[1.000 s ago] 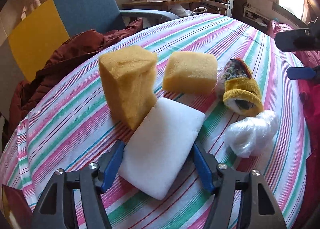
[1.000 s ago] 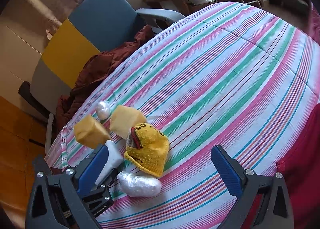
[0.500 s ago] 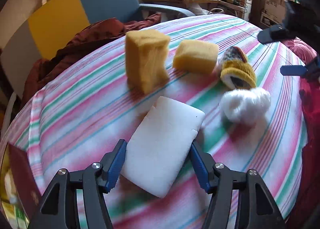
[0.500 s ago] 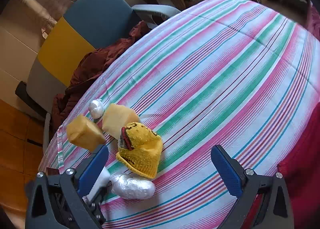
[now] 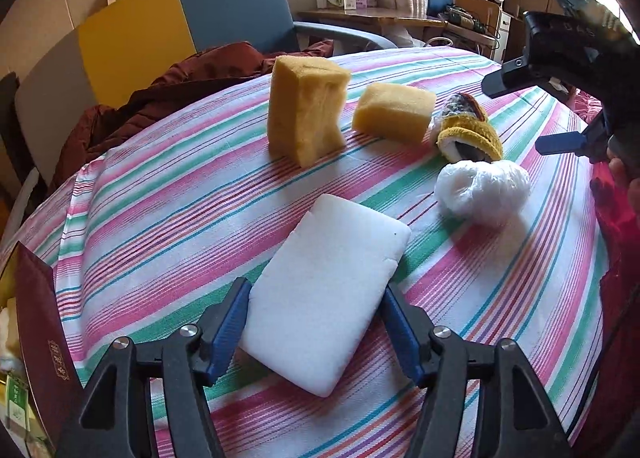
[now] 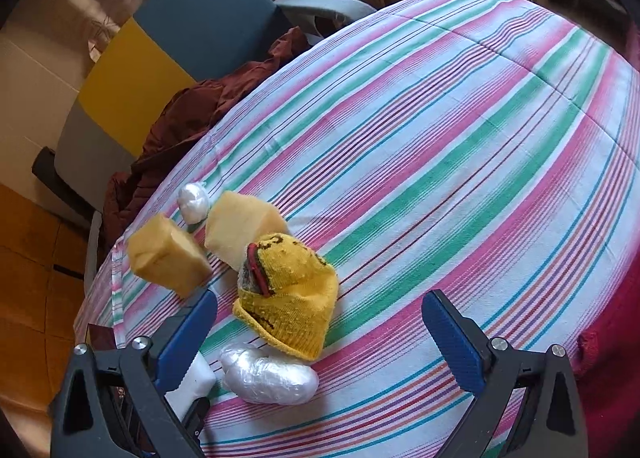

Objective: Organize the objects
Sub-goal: 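Grasp the white foam block with the left tool while the right tool grasps the foil-wrapped item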

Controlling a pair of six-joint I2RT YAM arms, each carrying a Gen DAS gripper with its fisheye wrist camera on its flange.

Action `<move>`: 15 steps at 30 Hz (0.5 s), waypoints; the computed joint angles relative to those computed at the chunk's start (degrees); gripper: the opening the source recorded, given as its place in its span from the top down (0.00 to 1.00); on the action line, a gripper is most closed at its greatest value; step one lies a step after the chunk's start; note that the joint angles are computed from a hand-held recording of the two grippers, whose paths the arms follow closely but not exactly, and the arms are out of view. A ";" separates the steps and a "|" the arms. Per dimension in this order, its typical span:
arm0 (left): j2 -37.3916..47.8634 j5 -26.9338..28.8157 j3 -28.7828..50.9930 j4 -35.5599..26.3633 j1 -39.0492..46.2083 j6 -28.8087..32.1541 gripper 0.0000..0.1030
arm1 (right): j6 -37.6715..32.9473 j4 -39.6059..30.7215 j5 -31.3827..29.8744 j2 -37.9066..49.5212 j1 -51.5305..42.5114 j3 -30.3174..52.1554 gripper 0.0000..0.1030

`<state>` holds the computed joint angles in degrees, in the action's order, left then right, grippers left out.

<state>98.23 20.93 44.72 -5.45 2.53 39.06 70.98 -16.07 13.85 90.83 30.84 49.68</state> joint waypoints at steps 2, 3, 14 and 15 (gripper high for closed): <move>0.21 0.17 0.02 0.29 0.01 -0.25 0.35 | -1.72 0.42 -1.76 1.03 0.14 0.95 0.00; 0.35 0.40 0.18 0.14 0.09 -0.44 0.35 | -2.75 0.66 -3.13 1.58 0.36 1.59 0.00; 1.83 1.36 1.18 0.60 0.17 -1.79 0.34 | -5.93 -5.86 -7.19 7.62 4.60 9.72 0.00; 1.94 1.39 1.26 0.64 0.20 -1.81 0.34 | -6.30 -6.47 -7.45 8.24 4.70 10.50 0.00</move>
